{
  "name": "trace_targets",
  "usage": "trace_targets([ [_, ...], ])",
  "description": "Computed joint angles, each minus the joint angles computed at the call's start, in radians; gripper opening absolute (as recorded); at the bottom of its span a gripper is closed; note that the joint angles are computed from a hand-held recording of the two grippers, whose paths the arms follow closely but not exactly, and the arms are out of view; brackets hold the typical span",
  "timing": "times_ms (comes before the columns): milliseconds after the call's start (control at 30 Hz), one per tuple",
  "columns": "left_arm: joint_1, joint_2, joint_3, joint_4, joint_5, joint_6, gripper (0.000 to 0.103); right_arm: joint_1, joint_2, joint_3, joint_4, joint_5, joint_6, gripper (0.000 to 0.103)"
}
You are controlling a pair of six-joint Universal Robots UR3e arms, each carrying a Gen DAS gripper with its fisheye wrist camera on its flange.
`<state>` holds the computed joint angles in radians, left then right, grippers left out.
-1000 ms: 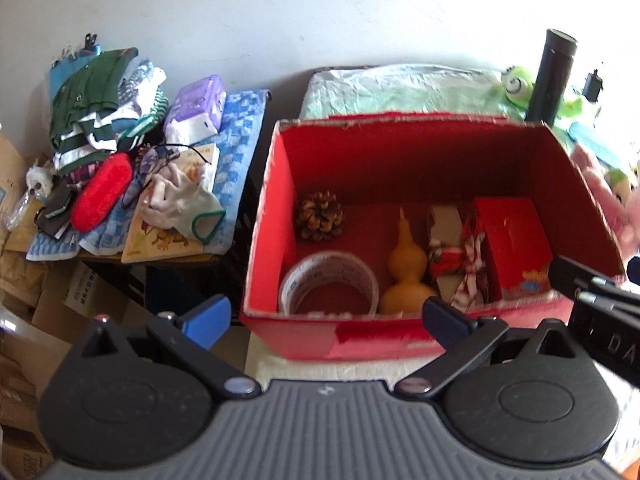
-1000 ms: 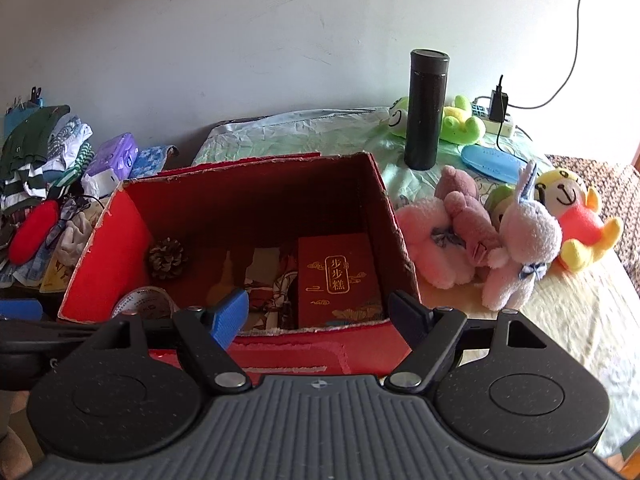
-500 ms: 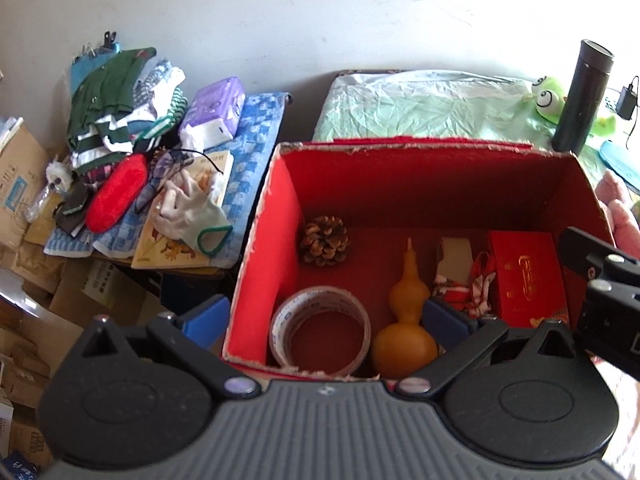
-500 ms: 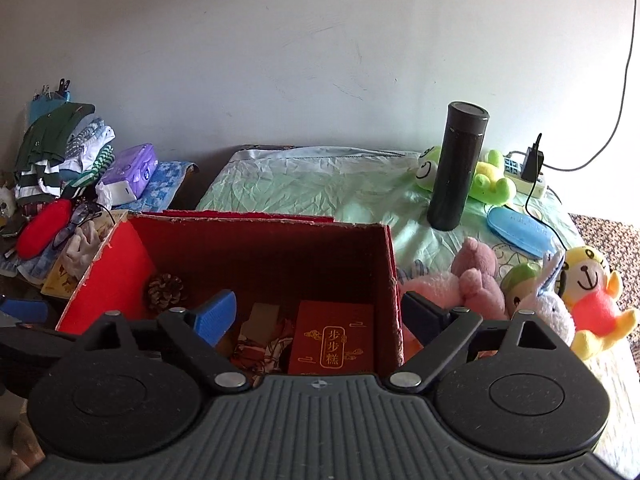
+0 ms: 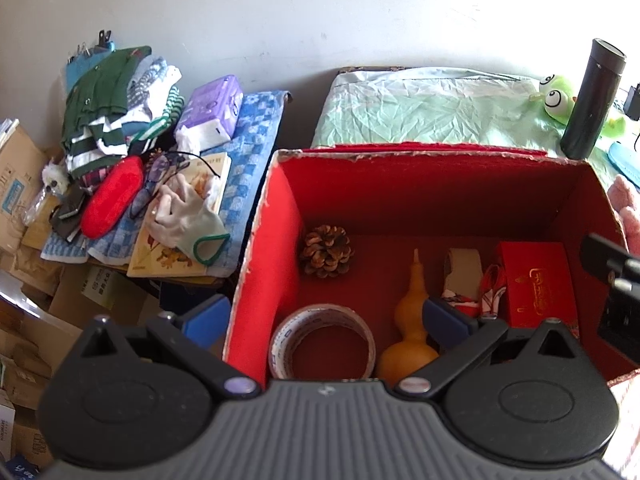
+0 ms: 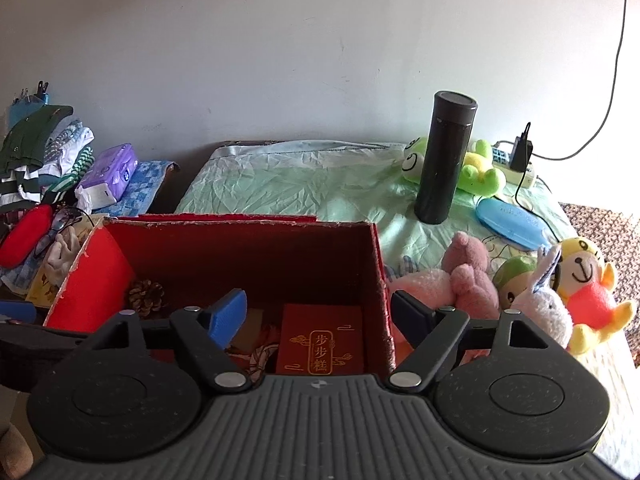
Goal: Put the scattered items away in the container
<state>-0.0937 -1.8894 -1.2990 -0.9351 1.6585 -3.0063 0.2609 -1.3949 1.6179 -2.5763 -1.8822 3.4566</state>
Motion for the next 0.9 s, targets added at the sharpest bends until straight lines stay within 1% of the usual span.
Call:
trace_targets([
  [67,0.011,-0.007,0.011,-0.016,-0.021,0.019,0.102,0.001,0.006,-0.009,0.031,0.014,0.044,0.077],
  [133,0.019,-0.013,0.015,-0.015,-0.031,0.027,0.102,-0.011,0.002,-0.004,0.048,0.055,0.077,0.069],
  [200,0.03,-0.026,0.03,-0.025,-0.046,0.033,0.102,-0.015,0.006,-0.013,0.068,0.08,0.105,0.064],
  [267,0.044,-0.034,0.041,-0.033,-0.066,0.035,0.102,-0.009,0.018,-0.034,0.093,0.075,0.117,0.064],
  [400,0.074,-0.042,0.043,-0.029,-0.106,0.022,0.102,0.016,0.065,-0.108,0.157,0.012,0.109,0.064],
  [567,0.092,-0.048,0.038,-0.024,-0.128,0.013,0.102,0.03,0.118,-0.196,0.237,-0.03,0.085,0.063],
  [733,0.099,-0.045,0.026,-0.022,-0.12,0.003,0.102,0.016,0.15,-0.246,0.28,0.009,0.082,0.063],
  [900,0.098,-0.04,0.017,-0.016,-0.1,-0.019,0.102,0.011,0.162,-0.259,0.295,0.042,0.069,0.063],
])
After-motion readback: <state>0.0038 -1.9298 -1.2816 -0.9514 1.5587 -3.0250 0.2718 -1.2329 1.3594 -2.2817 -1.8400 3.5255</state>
